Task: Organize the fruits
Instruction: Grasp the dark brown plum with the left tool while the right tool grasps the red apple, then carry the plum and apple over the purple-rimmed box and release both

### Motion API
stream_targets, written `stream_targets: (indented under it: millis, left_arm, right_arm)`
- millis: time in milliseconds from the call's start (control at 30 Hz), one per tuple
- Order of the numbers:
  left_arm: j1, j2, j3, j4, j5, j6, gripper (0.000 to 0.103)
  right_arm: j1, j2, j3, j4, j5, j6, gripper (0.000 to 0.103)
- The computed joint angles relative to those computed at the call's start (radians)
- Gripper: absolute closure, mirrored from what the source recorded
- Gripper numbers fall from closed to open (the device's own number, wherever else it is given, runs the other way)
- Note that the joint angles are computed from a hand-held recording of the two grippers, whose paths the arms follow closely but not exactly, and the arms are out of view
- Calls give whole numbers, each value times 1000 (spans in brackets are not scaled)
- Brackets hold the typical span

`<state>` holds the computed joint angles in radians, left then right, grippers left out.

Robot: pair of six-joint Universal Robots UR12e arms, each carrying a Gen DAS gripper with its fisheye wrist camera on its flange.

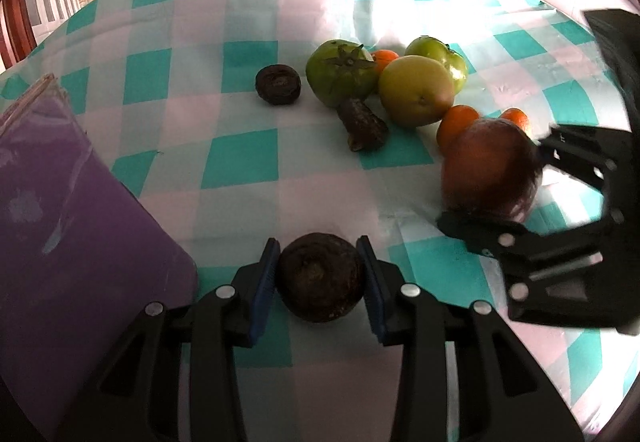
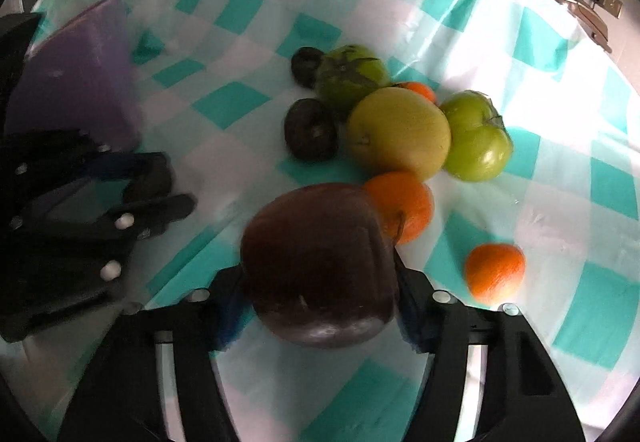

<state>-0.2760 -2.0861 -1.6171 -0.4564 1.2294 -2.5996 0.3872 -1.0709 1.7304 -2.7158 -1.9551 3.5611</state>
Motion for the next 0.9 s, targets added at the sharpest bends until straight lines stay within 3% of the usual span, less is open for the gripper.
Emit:
stream_targets:
  millis: [267,500,733,900]
  left_arm:
    - [-11,31,-19,-62,28,7,64]
    - [-13,103,-92,-128,48,20,64]
    - [-4,190,-179,-167,51,93,64]
    - [18,251,-208,-160,19,131,64]
  right_arm:
    - [21,-75,82,49,46,164,44]
    - [49,-139,152,72,111,272,44]
    - [81,-183,189,119,172,343,44]
    - [87,-213,219,79,220,435,44]
